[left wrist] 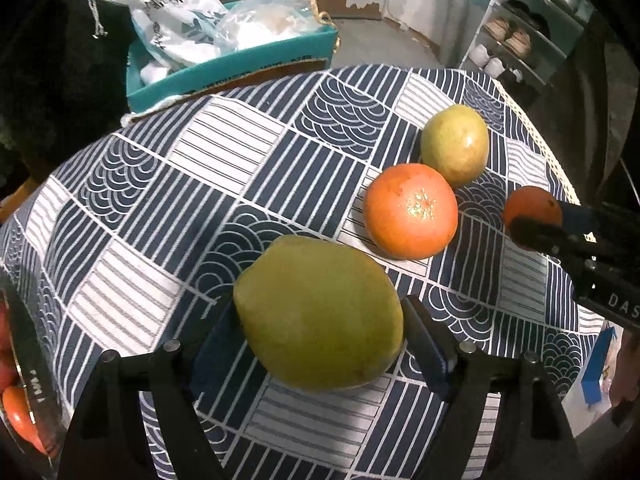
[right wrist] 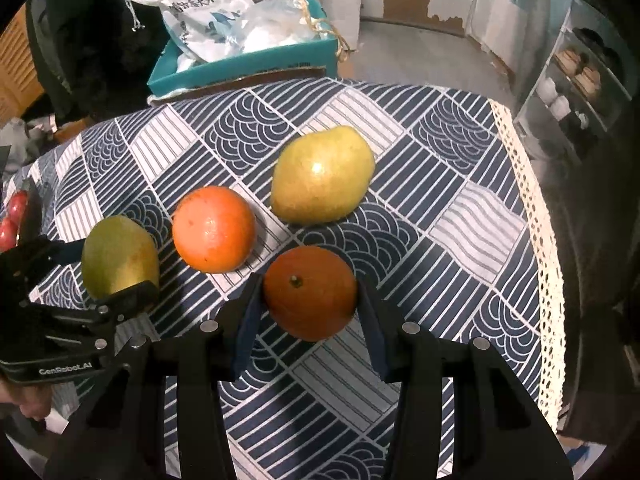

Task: Organize fruits
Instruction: 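Close the right tool on the tangerine while the left tool grasps the large pear, then carry the tangerine with the right tool while the left tool carries the pear to the bowl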

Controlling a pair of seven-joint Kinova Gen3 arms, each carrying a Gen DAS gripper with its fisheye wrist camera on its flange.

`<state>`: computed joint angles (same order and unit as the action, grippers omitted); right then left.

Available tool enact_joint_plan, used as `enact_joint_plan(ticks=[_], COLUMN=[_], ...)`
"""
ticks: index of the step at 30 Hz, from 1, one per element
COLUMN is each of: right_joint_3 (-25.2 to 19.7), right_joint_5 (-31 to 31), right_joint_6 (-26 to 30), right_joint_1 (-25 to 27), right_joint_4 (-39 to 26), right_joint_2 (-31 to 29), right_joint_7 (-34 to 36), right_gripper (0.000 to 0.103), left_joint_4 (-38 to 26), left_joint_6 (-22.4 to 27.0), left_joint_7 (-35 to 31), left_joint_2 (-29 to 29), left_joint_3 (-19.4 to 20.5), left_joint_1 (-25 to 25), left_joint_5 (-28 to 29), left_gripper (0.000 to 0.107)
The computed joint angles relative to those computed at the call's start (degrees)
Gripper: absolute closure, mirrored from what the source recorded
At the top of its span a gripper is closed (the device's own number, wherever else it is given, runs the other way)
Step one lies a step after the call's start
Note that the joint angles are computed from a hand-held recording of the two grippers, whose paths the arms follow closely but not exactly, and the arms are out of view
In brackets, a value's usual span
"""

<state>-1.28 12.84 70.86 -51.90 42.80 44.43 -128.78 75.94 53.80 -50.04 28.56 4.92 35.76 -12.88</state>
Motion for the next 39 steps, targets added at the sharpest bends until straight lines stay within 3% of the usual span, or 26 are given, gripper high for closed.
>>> enact_joint_plan(ticks=[19,39], right_joint_3=[0.9,1.2], right_joint_5=[3.4,5.7], right_joint_6=[-1.0,-2.3], right_joint_1=[-3.4,-7.4], right_joint_4=[-2.1,-7.4], right_joint_2=[-2.7,-4.3], right_joint_7=[0.8,3.7], right_gripper=[0.057,0.057], left_joint_4=[3.3,7.8], left_joint_6=[1.4,2.4], left_joint_7=[6.5,11.9], left_joint_2=[-9.2,-18.5], left_joint_3=[0.9,4.0], left_joint_1=[2.4,0.2], left_joint_5=[-7.0,-12.6], left_gripper=[0.025,0.025])
